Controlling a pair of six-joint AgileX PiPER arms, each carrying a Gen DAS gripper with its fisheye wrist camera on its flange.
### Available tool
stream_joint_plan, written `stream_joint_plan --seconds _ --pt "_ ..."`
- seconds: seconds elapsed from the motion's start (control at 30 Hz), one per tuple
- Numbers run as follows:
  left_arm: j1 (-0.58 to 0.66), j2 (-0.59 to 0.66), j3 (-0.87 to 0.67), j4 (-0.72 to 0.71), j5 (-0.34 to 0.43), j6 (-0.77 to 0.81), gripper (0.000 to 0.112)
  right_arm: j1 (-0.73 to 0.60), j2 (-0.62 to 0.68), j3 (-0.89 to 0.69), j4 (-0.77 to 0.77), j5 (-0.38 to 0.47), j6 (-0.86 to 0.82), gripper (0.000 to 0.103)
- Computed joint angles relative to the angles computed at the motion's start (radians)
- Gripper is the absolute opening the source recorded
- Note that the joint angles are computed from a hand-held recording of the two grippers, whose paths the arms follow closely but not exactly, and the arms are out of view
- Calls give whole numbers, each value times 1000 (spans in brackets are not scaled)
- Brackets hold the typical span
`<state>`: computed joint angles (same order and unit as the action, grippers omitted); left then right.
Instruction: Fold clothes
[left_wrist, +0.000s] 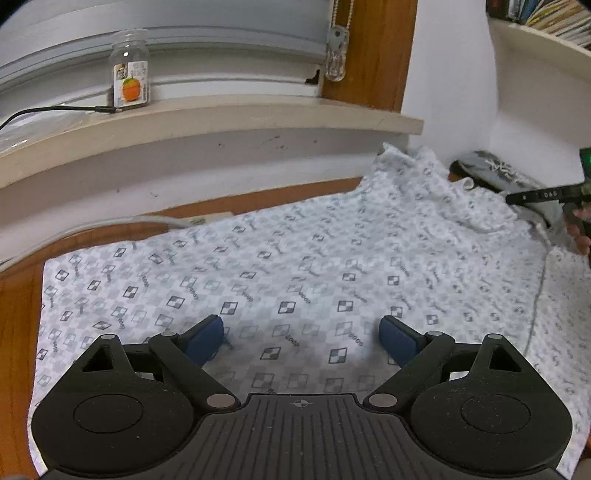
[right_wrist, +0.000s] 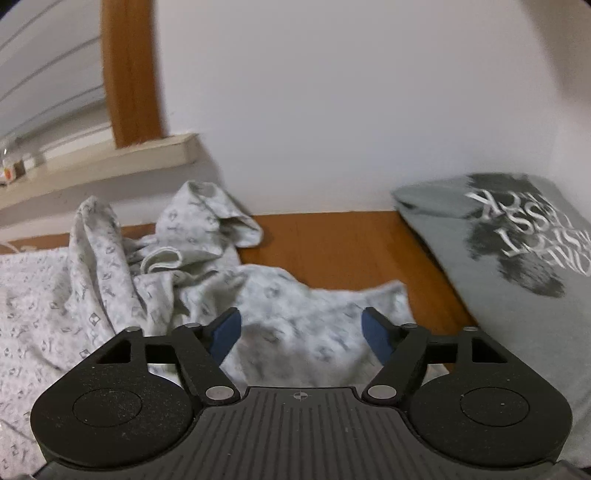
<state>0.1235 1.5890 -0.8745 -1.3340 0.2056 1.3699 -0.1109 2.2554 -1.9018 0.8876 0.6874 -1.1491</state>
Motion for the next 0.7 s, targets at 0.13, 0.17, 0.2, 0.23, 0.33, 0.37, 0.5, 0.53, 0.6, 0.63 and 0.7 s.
stream_joint_plan --seconds 0.13,0.17,0.2,0.23,0.33,0.37,0.5,0.53,0.6,0.63,0.7 --pt "-9 4 -11 50 -5 -47 93 56 -6 20 -177 -99 85 64" --pt "-11 7 -17 63 -6 -62 93 60 -11 28 -245 -129 129 47" --pt "-6 5 -14 40 1 -39 93 58 -18 35 -322 -152 192 43" --pt "0 5 -10 6 5 -7 93 44 -26 43 -360 -158 222 42" --pt "6 2 -2 -24 4 17 93 -19 -39 37 -364 -115 246 43" --pt "7 1 -1 -23 4 14 94 -39 -49 43 -329 -96 226 43" --pt "6 4 -5 10 -1 -15 96 -78 -101 111 -95 -96 84 53" --pt "6 4 -6 20 -2 -24 97 -83 -109 128 -13 -95 28 60" --pt "3 5 -7 37 -8 -44 98 -87 -116 160 157 -84 -91 61" --pt "2 6 -8 45 -12 -55 99 -89 -119 175 239 -74 -148 59" --pt "-5 8 -9 64 -31 -83 101 -87 -115 198 377 -37 -254 46"
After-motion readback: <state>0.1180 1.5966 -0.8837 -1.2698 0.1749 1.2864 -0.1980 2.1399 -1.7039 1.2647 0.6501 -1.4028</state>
